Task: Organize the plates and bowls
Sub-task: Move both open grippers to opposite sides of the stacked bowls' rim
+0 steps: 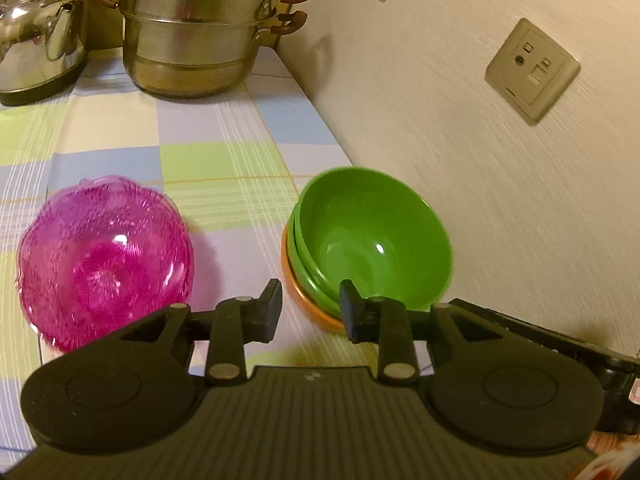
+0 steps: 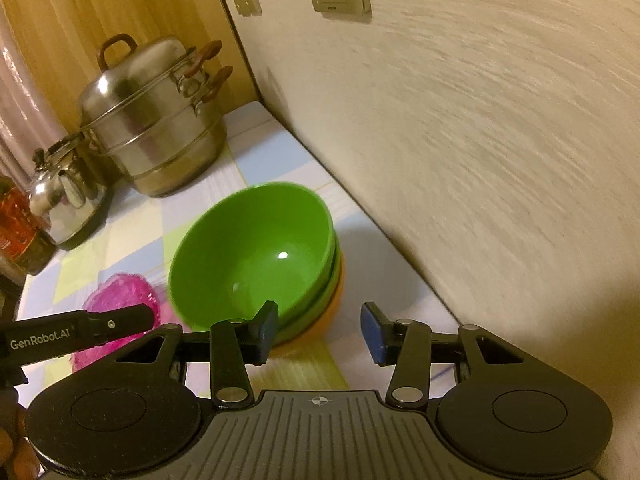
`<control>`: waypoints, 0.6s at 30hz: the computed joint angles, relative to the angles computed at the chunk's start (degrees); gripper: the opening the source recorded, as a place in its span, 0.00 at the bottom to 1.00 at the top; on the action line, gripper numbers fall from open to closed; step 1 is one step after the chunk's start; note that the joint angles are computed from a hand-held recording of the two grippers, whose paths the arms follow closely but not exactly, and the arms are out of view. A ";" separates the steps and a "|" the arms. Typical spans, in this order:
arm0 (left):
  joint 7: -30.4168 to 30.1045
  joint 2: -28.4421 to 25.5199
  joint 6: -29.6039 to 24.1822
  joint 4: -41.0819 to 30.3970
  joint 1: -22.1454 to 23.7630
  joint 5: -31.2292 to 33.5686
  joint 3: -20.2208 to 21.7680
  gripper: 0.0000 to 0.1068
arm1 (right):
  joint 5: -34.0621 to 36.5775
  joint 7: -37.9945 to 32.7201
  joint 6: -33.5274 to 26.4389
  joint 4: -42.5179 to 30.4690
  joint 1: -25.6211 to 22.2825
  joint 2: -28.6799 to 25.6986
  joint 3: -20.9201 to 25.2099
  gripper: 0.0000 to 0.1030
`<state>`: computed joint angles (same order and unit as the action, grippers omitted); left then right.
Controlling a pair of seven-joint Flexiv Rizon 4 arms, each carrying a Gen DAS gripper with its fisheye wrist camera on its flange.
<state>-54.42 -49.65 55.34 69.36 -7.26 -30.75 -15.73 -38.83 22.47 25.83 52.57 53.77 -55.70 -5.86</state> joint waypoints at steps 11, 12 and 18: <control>2.49 5.54 4.51 10.63 2.12 -3.54 -1.90 0.32 | -0.92 3.56 1.51 2.38 1.59 1.57 0.24 0.45; 2.62 5.93 4.92 11.35 2.27 -3.95 -2.03 0.33 | -0.95 3.83 1.39 2.51 1.73 1.69 0.31 0.45; 1.63 7.93 8.05 15.39 2.17 -5.92 -1.96 0.36 | -1.24 5.89 1.65 4.47 2.18 2.93 0.83 0.45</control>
